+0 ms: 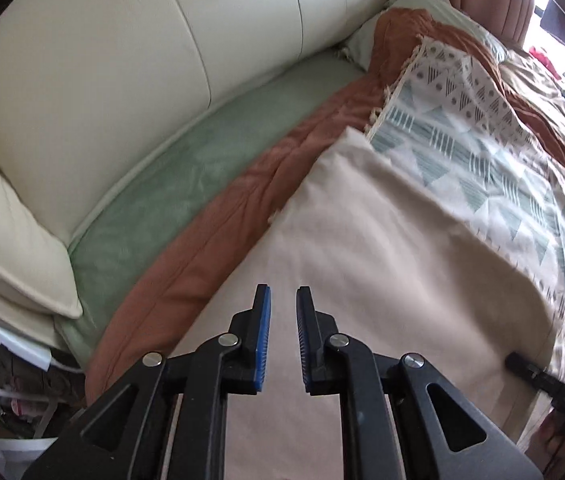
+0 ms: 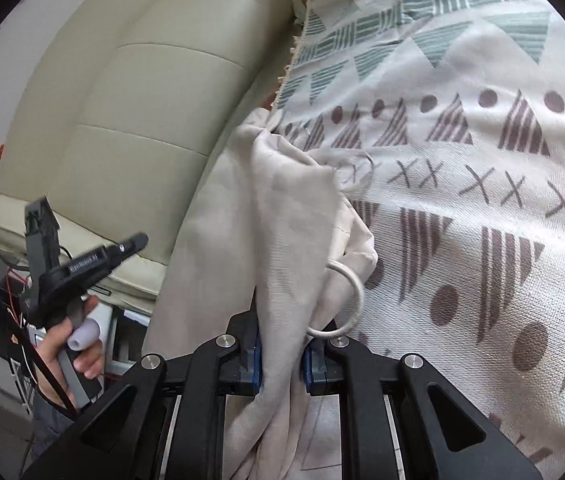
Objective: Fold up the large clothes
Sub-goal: 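Lower the folded jacket onto the bed corner and open both tools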
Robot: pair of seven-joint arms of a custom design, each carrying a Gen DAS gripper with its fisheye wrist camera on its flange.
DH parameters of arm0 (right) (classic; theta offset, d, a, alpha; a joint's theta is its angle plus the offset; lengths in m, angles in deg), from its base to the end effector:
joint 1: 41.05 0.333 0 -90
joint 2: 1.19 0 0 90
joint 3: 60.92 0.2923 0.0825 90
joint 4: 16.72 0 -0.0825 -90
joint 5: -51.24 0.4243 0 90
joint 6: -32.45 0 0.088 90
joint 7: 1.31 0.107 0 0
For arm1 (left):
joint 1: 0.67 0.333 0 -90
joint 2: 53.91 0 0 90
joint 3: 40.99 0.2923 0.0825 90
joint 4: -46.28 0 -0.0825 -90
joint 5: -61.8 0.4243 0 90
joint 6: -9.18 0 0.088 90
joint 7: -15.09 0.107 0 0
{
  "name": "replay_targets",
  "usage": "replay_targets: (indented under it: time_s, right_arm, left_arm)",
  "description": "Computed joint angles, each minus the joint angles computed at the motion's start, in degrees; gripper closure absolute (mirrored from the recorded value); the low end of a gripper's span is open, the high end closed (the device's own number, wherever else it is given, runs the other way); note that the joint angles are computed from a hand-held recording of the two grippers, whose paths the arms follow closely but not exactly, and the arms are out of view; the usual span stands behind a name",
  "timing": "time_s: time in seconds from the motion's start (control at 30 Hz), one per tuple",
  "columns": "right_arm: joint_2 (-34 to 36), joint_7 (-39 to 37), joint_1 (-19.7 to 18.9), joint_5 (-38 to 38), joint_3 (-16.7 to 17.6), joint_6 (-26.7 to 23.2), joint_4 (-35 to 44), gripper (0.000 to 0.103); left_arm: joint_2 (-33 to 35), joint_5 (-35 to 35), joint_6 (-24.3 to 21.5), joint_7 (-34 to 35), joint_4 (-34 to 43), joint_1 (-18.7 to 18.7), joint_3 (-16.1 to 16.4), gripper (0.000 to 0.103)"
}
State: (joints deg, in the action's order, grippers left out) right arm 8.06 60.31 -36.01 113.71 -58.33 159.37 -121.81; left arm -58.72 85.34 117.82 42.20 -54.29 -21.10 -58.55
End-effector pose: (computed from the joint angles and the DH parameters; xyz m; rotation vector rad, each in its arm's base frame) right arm 0.6559 0.1159 0.4396 -1.5913 1.5545 0.4477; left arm 0.4868 -0.3505 0.5904 -2.2193 1.5636 -0.3544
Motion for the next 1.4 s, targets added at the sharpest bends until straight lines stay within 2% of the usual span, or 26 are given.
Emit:
replay_targets:
  time_s: [0.13, 0.17, 0.2, 0.23, 0.27, 0.3, 0.37, 0.5, 0.6, 0.8, 0.93, 0.97, 1.0, 1.03, 1.17, 1.3, 1.4]
  right_arm:
    - [0.99, 0.74, 1.28, -3.04, 0.56, 1.60, 2.28, 0.092]
    - [1.20, 1.41, 1.40, -3.67, 0.63, 1.59, 2.79, 0.092]
    - [1.29, 2.61, 1.68, -4.96, 0.68, 1.81, 3.12, 0.092]
    - [1.08, 3.37, 1.98, -6.33, 0.73, 2.18, 3.04, 0.092]
    - [0.67, 3.57, 2.31, -7.54, 0.85, 2.72, 2.69, 0.091]
    - [1.16, 4.10, 2.45, -8.79, 0.78, 2.60, 3.68, 0.088]
    - [0.59, 6.26, 2.95, -12.70, 0.52, 3.19, 3.66, 0.084]
    - [-2.15, 13.63, 4.58, -21.82, -0.06, 6.98, 1.31, 0.056]
    - [-3.33, 17.18, 4.61, -25.61, -0.62, 7.55, 0.44, 0.043]
    - [-6.71, 20.50, 4.65, -30.18, -1.05, 5.11, -1.04, 0.043]
    - [-9.97, 17.58, 4.36, -27.36, -1.49, 2.91, -2.69, 0.042]
    - [-11.08, 16.44, 4.41, -27.01, -1.61, 2.92, -3.54, 0.034]
    - [-12.33, 15.00, 4.39, -26.42, -1.85, 2.84, -4.69, 0.022]
    - [-13.15, 14.02, 4.57, -26.07, -1.92, 2.86, -5.23, 0.019]
    - [-16.40, 10.91, 4.82, -25.55, -2.66, 2.25, -7.94, 0.019]
    - [-19.95, 9.63, 4.60, -25.36, -3.73, 0.15, -10.87, 0.019]
    - [-23.47, 9.41, 4.06, -26.19, -4.43, -1.04, -13.38, 0.019]
  left_arm:
    - [-5.00, -3.43, 2.00, 0.14, -6.46, -0.63, -0.20, 0.086]
    - [-5.78, -3.96, 2.55, -0.32, -7.44, -0.64, -0.30, 0.079]
    - [-7.08, -4.26, 2.89, -1.07, -9.01, -0.74, -0.52, 0.059]
    - [-8.17, -3.70, 2.63, -1.93, -10.32, -0.89, -1.09, 0.043]
    - [-7.38, -2.57, 2.92, -2.37, -9.92, -0.75, -1.65, 0.013]
    - [-8.58, -2.37, 3.87, -2.71, -11.36, -1.13, -1.81, 0.001]
    - [-10.46, -3.23, 5.70, -3.80, -13.80, -1.47, -1.85, 0.002]
    - [-13.57, -2.57, 6.33, -7.57, -16.48, -1.89, -3.12, 0.001]
    - [-15.96, -2.63, 7.40, -10.41, -18.36, -2.40, -3.83, 0.001]
    - [-19.05, -3.06, 6.40, -15.98, -20.60, -4.08, -6.13, 0.001]
    - [-17.25, -1.00, 0.72, -20.44, -18.00, -5.21, -9.28, 0.001]
    - [-16.30, -0.38, -1.05, -21.43, -16.99, -5.63, -9.95, 0.001]
    - [-15.36, -0.06, -2.38, -22.63, -16.17, -6.15, -10.43, 0.001]
    - [-14.73, 0.02, -3.01, -23.86, -15.72, -6.77, -10.62, 0.001]
    - [-12.15, -0.36, -2.89, -30.30, -14.89, -9.04, -11.08, 0.001]
    - [-8.76, 0.02, -0.54, -34.85, -13.62, -11.24, -11.27, 0.001]
    - [-4.57, 1.66, -3.87, -35.93, -9.87, -13.10, -11.92, 0.001]
